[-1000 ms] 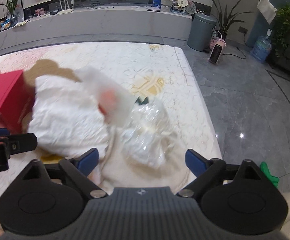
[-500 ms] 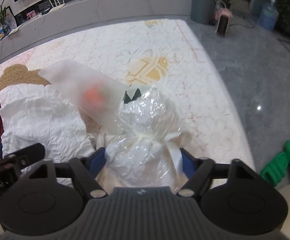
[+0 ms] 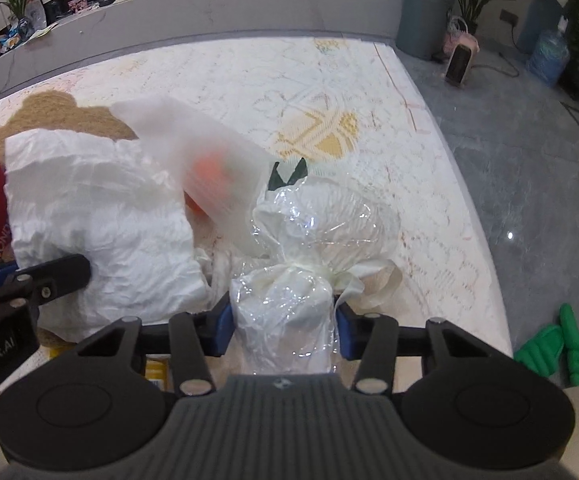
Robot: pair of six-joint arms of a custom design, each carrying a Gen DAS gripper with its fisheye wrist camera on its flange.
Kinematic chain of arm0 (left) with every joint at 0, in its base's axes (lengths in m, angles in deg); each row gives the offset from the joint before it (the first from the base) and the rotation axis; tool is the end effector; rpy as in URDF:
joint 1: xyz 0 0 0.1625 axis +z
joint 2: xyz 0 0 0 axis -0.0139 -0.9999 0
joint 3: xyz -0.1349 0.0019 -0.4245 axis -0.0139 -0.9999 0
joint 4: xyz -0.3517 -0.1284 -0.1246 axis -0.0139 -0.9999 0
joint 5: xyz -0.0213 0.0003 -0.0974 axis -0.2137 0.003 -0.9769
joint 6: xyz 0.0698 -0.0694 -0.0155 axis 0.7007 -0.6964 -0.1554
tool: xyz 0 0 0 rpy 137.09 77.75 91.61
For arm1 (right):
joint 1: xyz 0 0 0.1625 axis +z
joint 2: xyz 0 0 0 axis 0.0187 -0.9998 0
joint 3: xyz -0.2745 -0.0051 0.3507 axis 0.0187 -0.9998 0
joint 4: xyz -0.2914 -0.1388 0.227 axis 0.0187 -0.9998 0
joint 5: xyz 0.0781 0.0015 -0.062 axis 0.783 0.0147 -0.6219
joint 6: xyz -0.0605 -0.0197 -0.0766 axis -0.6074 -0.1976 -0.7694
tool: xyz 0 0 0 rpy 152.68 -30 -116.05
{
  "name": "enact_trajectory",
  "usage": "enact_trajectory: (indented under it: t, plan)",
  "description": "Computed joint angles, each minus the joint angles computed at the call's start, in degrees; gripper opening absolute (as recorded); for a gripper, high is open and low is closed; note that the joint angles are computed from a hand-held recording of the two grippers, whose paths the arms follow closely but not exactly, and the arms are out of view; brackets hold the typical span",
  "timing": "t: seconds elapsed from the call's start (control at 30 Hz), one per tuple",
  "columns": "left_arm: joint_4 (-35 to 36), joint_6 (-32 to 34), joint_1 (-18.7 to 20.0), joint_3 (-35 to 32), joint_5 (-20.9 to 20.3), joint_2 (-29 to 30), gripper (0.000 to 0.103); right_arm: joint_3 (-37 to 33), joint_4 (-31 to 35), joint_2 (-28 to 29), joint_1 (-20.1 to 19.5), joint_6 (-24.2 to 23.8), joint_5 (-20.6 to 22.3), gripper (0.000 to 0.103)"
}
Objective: Organize soft objects
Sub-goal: 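Carry both items over the orange box and open both grippers to drop them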
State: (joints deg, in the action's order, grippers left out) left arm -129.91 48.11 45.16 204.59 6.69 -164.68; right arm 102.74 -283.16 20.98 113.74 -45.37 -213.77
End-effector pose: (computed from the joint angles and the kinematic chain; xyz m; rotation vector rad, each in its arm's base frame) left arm -0.0547 -0.3468 0.2463 0.3129 2.3897 -0.8615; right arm 0.2776 -0.4492 -0.0158 0.5038 -2.3222 0.5186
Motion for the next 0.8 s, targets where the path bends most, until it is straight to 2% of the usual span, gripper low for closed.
enact_trajectory:
  t: [0.17,0.3,0.47,0.63,0.8]
  plan:
    - [3.1,-0.6,-1.4,-0.6,-2.4,-4.9,0.010,0.0,1.4,-1.7,2.0,-0.2,0.0,0.048]
    - [8.8,-2.2,-4.2,-1.1,-3.1,-10.5,0.010,0.5,3.4,-3.9,3.4,1.2,1.2,0.048]
    - [17.4,-3.7,-9.2,-1.4,-1.6,-18.7,0.009,1.7,4.8,-6.2,5.8,2.6,2.1,0.047]
    - [32.9,-9.2,-14.2,-3.6,1.2,-28.3,0.009,2.5,6.4,-7.8,9.1,4.1,2.9,0.047]
    - [52.5,-17.8,-19.4,-7.2,4.9,-37.4,0.009,1.5,8.6,-7.8,13.4,5.3,3.5,0.047]
